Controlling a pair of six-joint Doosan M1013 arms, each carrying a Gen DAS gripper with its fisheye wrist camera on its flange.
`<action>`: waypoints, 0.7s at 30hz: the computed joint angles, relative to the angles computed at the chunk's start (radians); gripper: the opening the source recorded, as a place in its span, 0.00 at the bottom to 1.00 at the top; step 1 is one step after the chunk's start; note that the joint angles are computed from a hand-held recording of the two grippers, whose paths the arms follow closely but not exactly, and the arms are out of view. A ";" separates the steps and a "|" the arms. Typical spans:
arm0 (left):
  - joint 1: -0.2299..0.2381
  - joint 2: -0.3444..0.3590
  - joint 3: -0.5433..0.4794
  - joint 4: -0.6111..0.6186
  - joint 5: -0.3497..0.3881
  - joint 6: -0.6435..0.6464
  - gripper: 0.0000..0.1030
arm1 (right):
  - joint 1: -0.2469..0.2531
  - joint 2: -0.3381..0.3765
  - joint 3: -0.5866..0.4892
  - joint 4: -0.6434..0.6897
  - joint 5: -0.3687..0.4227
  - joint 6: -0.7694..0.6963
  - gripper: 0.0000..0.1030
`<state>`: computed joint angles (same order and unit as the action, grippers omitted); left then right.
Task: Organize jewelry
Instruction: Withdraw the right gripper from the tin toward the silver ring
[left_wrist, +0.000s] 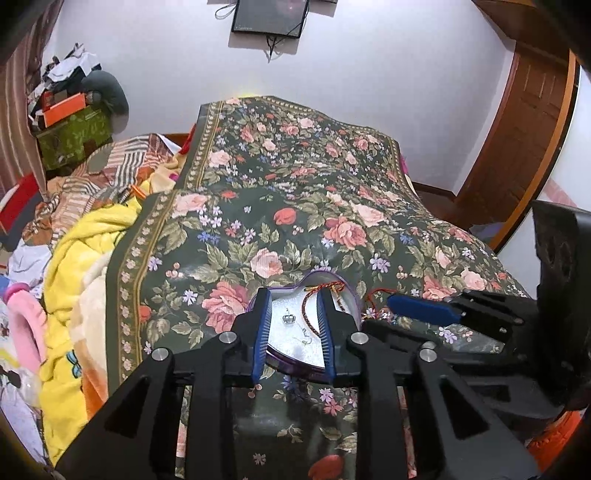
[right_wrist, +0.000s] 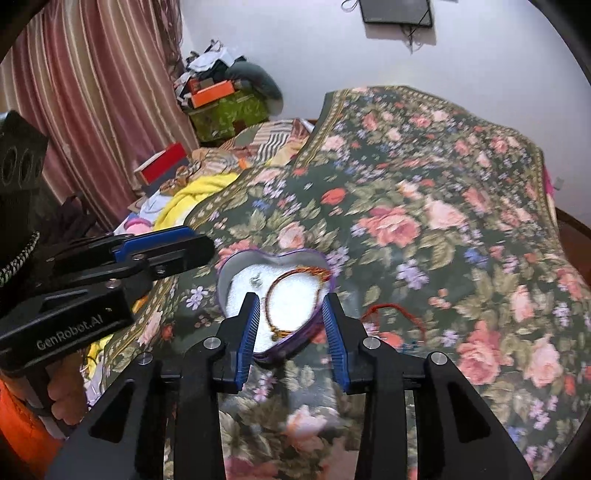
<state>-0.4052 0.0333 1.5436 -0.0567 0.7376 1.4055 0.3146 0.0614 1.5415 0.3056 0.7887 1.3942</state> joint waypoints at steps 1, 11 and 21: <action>-0.004 -0.003 -0.001 0.010 -0.002 -0.007 0.24 | 0.000 -0.007 0.005 -0.021 -0.008 0.016 0.35; -0.061 -0.024 -0.004 0.057 -0.006 -0.014 0.29 | -0.048 -0.078 0.074 -0.167 -0.034 0.176 0.37; -0.119 0.002 -0.006 0.010 0.058 0.023 0.29 | -0.087 -0.128 0.135 -0.207 -0.002 0.220 0.37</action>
<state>-0.5242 0.0355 1.5374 -0.0467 0.7959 1.4282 0.2278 -0.0664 1.6762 0.0987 0.7868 1.6139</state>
